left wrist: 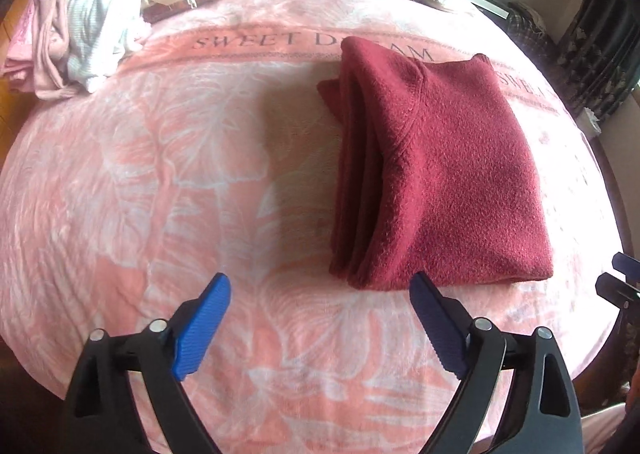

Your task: Fold small clothes

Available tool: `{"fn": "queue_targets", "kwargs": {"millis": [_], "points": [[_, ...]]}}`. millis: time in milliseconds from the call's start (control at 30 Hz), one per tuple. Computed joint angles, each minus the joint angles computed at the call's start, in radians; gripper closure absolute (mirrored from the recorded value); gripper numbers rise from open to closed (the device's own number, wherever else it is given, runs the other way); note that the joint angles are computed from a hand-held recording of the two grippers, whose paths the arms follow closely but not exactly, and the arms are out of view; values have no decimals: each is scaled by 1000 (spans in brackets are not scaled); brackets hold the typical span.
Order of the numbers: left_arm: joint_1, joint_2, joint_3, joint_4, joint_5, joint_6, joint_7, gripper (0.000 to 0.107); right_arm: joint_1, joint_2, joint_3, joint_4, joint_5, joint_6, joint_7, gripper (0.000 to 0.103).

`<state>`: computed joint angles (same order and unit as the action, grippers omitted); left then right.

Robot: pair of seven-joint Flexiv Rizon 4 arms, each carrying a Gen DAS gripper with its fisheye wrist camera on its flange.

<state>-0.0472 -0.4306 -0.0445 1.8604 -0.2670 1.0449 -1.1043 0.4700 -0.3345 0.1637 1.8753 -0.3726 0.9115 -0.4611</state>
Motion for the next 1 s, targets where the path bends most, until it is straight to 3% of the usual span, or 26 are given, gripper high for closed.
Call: {"fn": "queue_targets", "kwargs": {"millis": [300, 467, 1000], "points": [[-7, 66, 6, 73, 0, 25, -37, 10, 64, 24, -13, 35, -123, -37, 153, 12], [-34, 89, 24, 101, 60, 74, -57, 8, 63, 32, -14, 52, -162, -21, 229, 11], [-54, 108, 29, 137, 106, 128, -90, 8, 79, 7, -9, 16, -213, -83, 260, 11]]}}
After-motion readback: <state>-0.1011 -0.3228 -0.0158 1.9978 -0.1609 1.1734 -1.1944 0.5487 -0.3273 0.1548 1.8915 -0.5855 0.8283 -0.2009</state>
